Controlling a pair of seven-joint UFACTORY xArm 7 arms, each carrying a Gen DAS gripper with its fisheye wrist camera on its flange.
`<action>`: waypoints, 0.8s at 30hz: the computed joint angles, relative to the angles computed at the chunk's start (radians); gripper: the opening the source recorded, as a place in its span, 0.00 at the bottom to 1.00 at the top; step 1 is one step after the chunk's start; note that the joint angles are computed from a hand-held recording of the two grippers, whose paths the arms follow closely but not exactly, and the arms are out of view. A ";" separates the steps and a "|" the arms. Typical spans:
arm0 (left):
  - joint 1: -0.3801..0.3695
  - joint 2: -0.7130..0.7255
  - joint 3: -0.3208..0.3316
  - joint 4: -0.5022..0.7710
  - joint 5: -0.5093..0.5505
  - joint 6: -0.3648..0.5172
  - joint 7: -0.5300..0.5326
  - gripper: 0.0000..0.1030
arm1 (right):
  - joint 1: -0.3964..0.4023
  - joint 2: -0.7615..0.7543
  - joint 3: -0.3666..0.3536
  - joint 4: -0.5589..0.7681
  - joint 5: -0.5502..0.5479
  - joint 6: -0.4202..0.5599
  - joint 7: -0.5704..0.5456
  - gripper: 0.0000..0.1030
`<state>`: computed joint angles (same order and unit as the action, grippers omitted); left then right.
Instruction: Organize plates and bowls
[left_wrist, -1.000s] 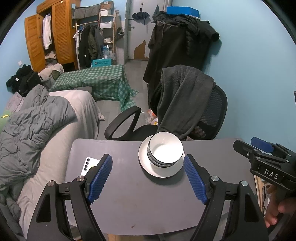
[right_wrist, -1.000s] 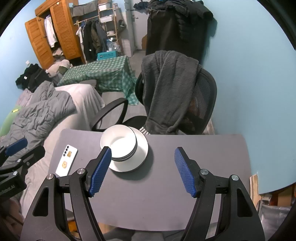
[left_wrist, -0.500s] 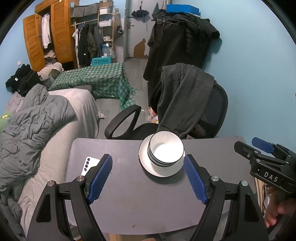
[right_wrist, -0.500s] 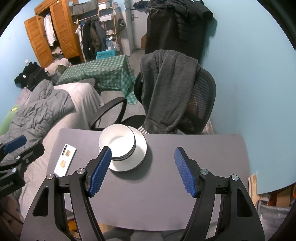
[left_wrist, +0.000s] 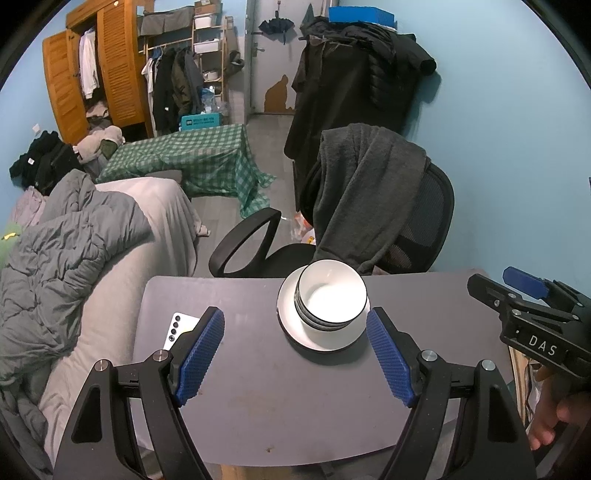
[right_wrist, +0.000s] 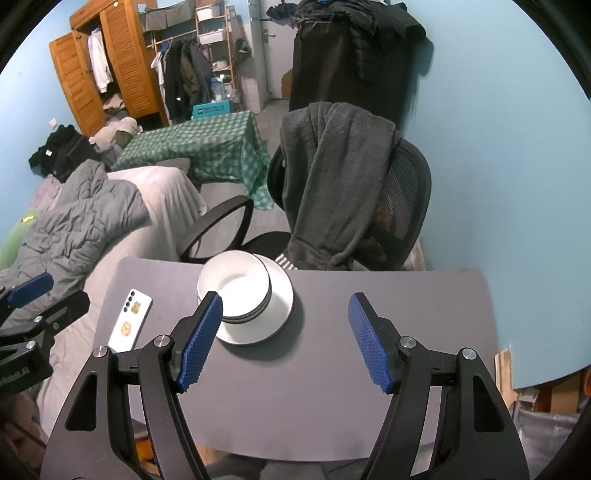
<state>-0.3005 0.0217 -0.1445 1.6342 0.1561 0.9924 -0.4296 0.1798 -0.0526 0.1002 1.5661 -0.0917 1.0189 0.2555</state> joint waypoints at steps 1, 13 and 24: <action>0.000 0.002 0.000 0.003 -0.001 0.002 0.000 0.78 | 0.000 0.000 0.000 0.001 0.000 0.001 0.000 0.68; 0.000 0.002 0.000 0.007 -0.010 0.005 0.005 0.79 | -0.001 0.007 -0.002 0.014 0.003 0.003 -0.001 0.68; -0.009 0.007 -0.003 0.018 -0.002 -0.007 0.006 0.85 | 0.000 0.005 -0.002 0.011 0.004 0.003 -0.001 0.68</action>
